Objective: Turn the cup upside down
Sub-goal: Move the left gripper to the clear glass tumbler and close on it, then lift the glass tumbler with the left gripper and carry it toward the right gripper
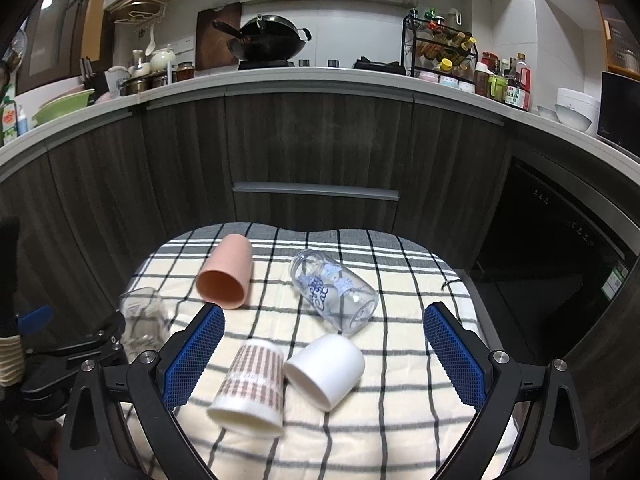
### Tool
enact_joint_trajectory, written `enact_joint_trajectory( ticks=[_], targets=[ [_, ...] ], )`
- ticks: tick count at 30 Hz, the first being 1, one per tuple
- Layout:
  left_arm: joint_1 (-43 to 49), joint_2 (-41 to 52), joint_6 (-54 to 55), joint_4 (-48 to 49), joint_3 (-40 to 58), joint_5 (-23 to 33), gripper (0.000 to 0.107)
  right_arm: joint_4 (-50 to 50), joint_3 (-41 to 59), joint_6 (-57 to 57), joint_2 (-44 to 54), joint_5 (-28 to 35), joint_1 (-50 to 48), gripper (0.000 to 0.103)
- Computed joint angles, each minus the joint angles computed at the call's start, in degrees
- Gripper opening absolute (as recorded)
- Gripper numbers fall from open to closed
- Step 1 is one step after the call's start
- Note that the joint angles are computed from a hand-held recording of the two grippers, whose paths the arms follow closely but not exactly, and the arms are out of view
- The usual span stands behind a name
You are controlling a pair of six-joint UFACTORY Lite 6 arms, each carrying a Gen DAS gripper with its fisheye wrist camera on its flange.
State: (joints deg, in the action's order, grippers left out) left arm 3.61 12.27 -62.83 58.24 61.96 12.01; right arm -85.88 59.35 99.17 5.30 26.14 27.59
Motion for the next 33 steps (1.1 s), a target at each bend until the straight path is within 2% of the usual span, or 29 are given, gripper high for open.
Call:
enact_joint_trajectory(
  ticks=[6,11,23,26,30,33],
  targets=[
    [-1.0,12.8,-5.5,2.9,10.5,3.1,0.103,-1.4,6.3,0.5,7.2,-2.0,-2.6,0.100],
    [-1.3,21.1,-4.8,1.1,17.5,5.8,0.103,-1.6,9.6,1.8,11.4,-3.9,-4.7,0.100],
    [-0.9,29.7,-7.4,3.1,24.1,7.8,0.102,-0.1,11.8,2.7,15.4,-7.9,-6.0,0.100],
    [-0.5,31.2,-5.6,1.2,25.7,7.7,0.096,0.4,11.8,3.1,15.7,-8.4,-6.0,0.100],
    [0.4,30.8,1.3,-5.4,24.8,3.9,0.073,2.3,11.6,2.1,15.7,-8.8,-6.3,0.100],
    [0.2,29.8,1.0,-5.0,23.5,3.7,0.072,3.1,11.2,1.4,15.4,-8.4,-6.0,0.100]
  ],
)
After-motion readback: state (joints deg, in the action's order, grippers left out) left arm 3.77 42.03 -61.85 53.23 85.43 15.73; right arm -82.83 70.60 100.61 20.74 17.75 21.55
